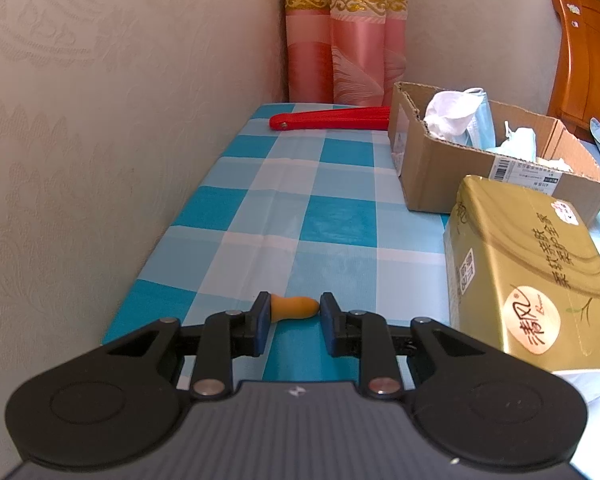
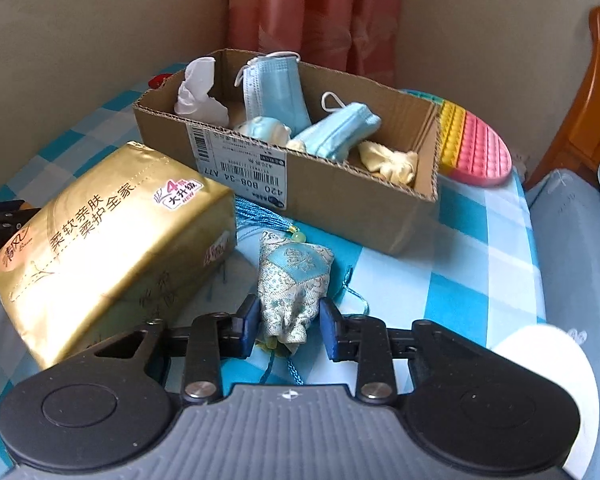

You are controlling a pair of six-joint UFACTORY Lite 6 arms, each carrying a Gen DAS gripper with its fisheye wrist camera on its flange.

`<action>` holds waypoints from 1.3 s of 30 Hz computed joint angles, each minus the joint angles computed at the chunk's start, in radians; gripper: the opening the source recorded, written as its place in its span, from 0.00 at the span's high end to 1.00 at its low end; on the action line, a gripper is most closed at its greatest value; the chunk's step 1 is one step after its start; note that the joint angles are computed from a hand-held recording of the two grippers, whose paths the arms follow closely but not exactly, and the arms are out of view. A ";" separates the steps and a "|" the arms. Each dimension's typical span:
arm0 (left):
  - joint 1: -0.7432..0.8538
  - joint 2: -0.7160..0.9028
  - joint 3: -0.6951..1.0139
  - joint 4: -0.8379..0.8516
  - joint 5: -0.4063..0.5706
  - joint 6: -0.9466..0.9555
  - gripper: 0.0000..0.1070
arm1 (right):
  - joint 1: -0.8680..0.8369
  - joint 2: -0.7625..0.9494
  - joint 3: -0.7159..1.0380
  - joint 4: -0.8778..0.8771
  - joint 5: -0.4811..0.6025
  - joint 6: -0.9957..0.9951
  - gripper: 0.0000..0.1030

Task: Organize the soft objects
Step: 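Grasp the blue patterned sachet with the right gripper while the left holds the earplug, then carry the sachet into the box and open the right gripper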

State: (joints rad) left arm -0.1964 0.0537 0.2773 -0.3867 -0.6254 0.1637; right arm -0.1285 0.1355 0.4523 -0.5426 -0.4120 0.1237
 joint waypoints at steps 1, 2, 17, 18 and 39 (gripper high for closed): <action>0.000 0.000 0.000 0.000 0.001 -0.001 0.77 | -0.002 0.001 0.002 -0.010 0.003 0.008 0.61; 0.001 -0.001 0.000 0.001 0.002 -0.003 0.77 | -0.005 0.001 -0.001 -0.005 -0.006 0.001 0.59; 0.000 0.002 0.003 -0.004 0.003 -0.002 0.77 | 0.045 0.103 0.113 0.078 0.009 -0.051 0.52; -0.001 0.002 0.003 -0.003 0.003 -0.001 0.77 | 0.047 0.113 0.122 0.081 0.013 -0.052 0.52; 0.065 -0.320 -0.104 0.181 0.255 -0.009 0.77 | -0.012 -0.301 -0.119 -0.177 0.091 0.130 0.65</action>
